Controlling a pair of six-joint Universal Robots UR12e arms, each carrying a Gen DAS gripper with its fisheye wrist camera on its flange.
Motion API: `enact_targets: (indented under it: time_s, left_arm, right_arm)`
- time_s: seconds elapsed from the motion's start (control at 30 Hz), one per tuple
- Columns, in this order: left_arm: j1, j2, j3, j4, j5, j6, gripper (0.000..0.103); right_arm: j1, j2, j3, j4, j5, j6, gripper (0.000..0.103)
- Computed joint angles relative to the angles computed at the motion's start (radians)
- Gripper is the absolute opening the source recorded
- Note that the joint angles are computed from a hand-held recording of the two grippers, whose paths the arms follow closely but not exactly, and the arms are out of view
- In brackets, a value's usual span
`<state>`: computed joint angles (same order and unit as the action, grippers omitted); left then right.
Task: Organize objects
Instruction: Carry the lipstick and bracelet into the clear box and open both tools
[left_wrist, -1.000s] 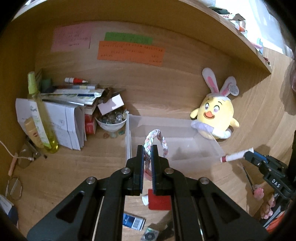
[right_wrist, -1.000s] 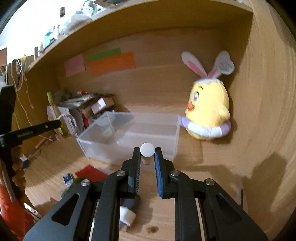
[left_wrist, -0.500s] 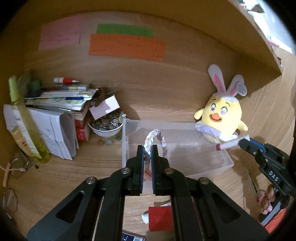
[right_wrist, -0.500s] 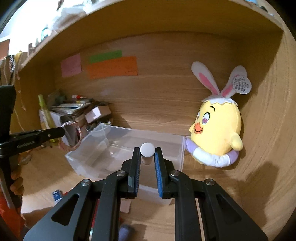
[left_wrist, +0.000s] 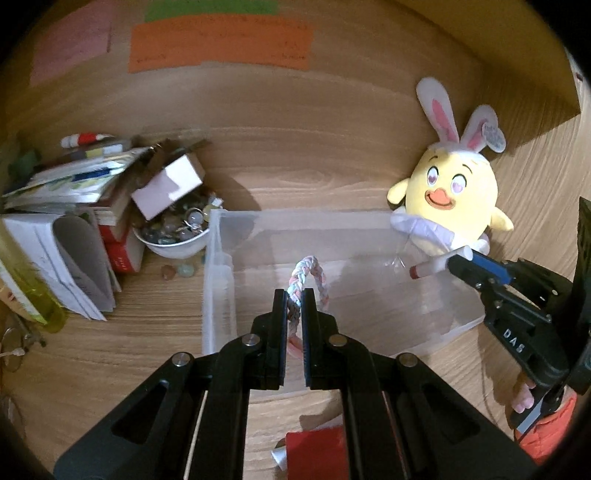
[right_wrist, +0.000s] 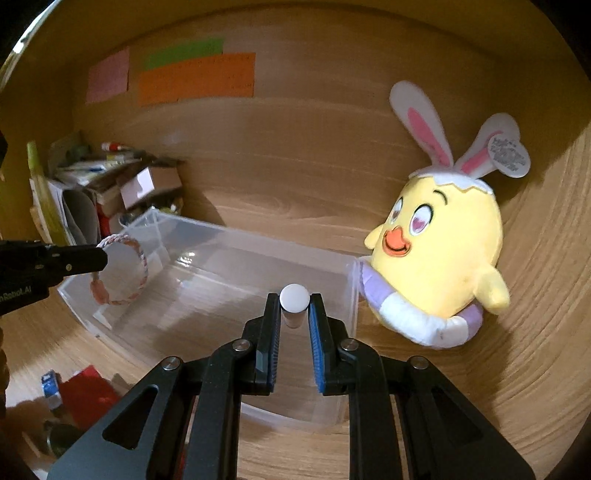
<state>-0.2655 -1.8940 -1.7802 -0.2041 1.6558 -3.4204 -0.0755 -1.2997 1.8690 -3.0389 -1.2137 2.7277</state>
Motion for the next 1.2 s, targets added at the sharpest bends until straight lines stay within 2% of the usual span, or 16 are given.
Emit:
enact_targets:
  time_s: [0.2, 0.43, 0.53, 0.6, 0.67, 0.77, 0.9, 0.97, 1.13, 1.2]
  left_arm:
    - [0.008, -0.022, 0.017, -0.032, -0.036, -0.001, 0.006]
    - [0.017, -0.030, 0.022, -0.051, -0.069, -0.009, 0.006]
    - [0.017, -0.027, 0.020, -0.048, -0.070, -0.007, 0.018]
    - [0.018, -0.025, 0.016, -0.041, -0.074, -0.011, 0.038]
    - [0.017, -0.022, 0.013, -0.029, -0.069, -0.014, 0.047]
    - [0.017, -0.015, 0.007, -0.020, -0.072, -0.015, 0.051]
    - [0.017, -0.004, 0.000, -0.012, -0.083, -0.024, 0.064]
    - [0.014, 0.005, -0.006, 0.000, -0.075, -0.026, 0.069]
    - [-0.001, 0.023, -0.018, 0.018, -0.034, -0.016, 0.079]
    - [-0.010, 0.032, -0.023, 0.023, -0.007, -0.008, 0.088]
  right_arm:
    - [0.015, 0.014, -0.009, 0.029, -0.018, -0.017, 0.014]
    - [0.017, 0.020, -0.027, 0.116, 0.020, -0.029, 0.014]
    - [0.017, 0.021, -0.029, 0.137, 0.030, -0.035, 0.014]
    - [0.018, 0.019, -0.027, 0.140, 0.029, -0.039, 0.014]
    - [0.019, 0.018, -0.029, 0.153, 0.030, -0.041, 0.022]
    - [0.017, 0.015, -0.027, 0.154, 0.029, -0.037, 0.041]
    - [0.014, 0.008, -0.020, 0.133, 0.031, -0.023, 0.053]
    - [0.010, 0.004, -0.018, 0.125, 0.039, -0.014, 0.063]
    - [0.003, -0.010, -0.008, 0.101, 0.043, 0.001, 0.071]
    - [0.000, -0.015, -0.004, 0.095, 0.045, 0.002, 0.072]
